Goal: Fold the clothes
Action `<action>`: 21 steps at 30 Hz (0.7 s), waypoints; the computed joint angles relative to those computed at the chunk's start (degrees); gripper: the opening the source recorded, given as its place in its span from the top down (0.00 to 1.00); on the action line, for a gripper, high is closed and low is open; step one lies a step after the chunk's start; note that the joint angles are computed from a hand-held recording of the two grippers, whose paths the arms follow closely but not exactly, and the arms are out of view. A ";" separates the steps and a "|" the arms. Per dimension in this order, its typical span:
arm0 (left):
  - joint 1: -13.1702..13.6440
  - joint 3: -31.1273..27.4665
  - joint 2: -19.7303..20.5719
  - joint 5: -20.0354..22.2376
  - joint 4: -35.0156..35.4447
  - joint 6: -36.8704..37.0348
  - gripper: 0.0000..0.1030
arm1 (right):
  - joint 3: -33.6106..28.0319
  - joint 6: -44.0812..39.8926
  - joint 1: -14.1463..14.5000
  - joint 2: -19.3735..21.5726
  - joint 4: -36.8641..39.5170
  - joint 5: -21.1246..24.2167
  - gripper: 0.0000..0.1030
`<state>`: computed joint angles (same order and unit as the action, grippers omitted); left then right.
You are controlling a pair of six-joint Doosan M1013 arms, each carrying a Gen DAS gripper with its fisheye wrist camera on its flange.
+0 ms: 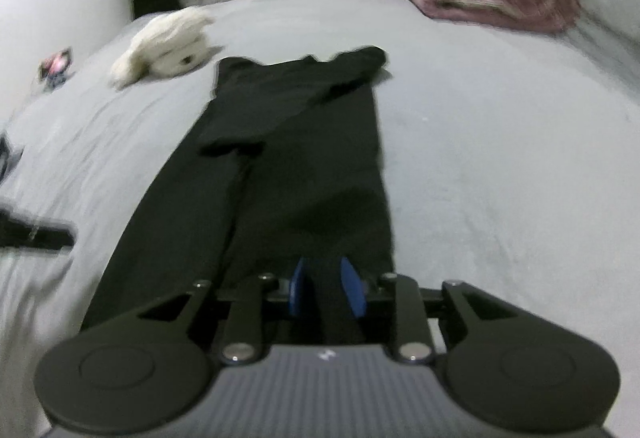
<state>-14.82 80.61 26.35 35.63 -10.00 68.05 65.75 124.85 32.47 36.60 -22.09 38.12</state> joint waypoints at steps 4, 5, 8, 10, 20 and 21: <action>0.12 -0.09 0.02 0.07 -0.76 0.75 0.65 | 6.40 -2.62 1.44 -4.73 0.93 -4.33 0.77; 0.11 -0.06 -0.02 0.00 -0.88 0.99 0.65 | 7.90 -5.11 1.60 -5.87 3.89 -4.95 0.76; -0.01 0.12 -0.16 -0.24 -0.98 1.57 0.65 | 11.71 -10.59 2.43 -8.62 9.95 -4.94 0.75; -0.13 0.17 -0.16 -0.17 -0.70 1.54 0.65 | 14.13 -13.65 3.09 -10.28 13.20 -4.76 0.75; -0.93 0.32 -0.25 -0.07 1.45 0.68 0.65 | 22.20 -21.09 6.73 -16.05 14.11 -3.97 0.77; -1.02 0.38 -0.28 -0.09 1.57 0.70 0.65 | 22.20 -20.35 6.91 -15.90 13.42 -3.46 0.79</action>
<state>-15.84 80.99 26.08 35.54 -8.43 68.75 87.95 104.50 39.38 20.70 -8.67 34.66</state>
